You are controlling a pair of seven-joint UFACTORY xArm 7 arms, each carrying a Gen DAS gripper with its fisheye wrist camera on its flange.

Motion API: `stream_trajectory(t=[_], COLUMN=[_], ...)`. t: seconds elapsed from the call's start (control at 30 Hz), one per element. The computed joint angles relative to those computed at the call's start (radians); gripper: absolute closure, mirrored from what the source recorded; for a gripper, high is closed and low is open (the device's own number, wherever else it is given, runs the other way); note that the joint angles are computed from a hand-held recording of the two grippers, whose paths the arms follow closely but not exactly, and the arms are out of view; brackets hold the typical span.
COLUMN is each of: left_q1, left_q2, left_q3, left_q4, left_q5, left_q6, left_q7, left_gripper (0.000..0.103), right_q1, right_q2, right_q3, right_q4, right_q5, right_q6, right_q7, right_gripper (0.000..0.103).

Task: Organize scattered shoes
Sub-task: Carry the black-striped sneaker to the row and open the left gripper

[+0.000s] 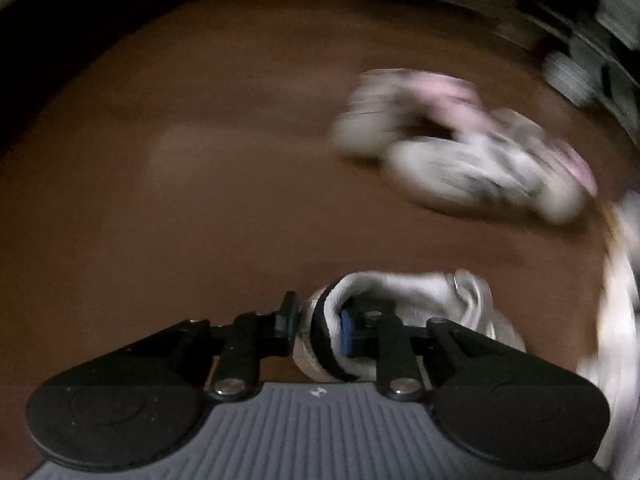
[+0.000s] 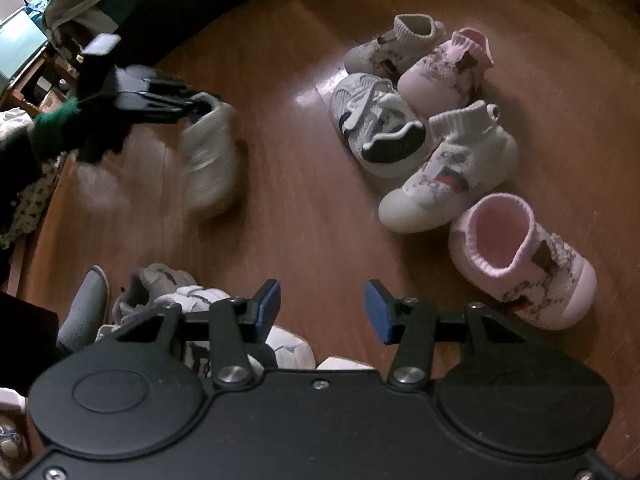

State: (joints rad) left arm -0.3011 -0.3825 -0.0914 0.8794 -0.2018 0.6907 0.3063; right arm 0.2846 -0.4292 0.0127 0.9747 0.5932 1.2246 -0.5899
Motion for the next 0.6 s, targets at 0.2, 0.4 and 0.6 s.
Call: stream_trajectory(t=[0.2, 0.4, 0.6], left_q1=[-0.044, -0.047, -0.036], left_q2=[0.05, 0.089, 0.091], left_q3=[0.002, -0.034, -0.062], left_q4=[0.069, 0.084, 0.05], left_q5=[-0.042, -0.038, 0.006], left_q6=[0.103, 0.105, 0.055], left_q7=[0.165, 0.141, 0.025], left_gripper=[0.084, 0.084, 0.085], right_q1=[0.008, 0.029, 0.067], right_q2=[0.015, 0.033, 0.085], right_q3=[0.012, 0.059, 0.093], right_q4=[0.019, 0.056, 0.098], right_q5=[0.005, -0.012, -0.053], right_q6=[0.002, -0.057, -0.142], right_q7=[0.016, 0.06, 0.083], right_gripper=[0.055, 0.055, 0.055])
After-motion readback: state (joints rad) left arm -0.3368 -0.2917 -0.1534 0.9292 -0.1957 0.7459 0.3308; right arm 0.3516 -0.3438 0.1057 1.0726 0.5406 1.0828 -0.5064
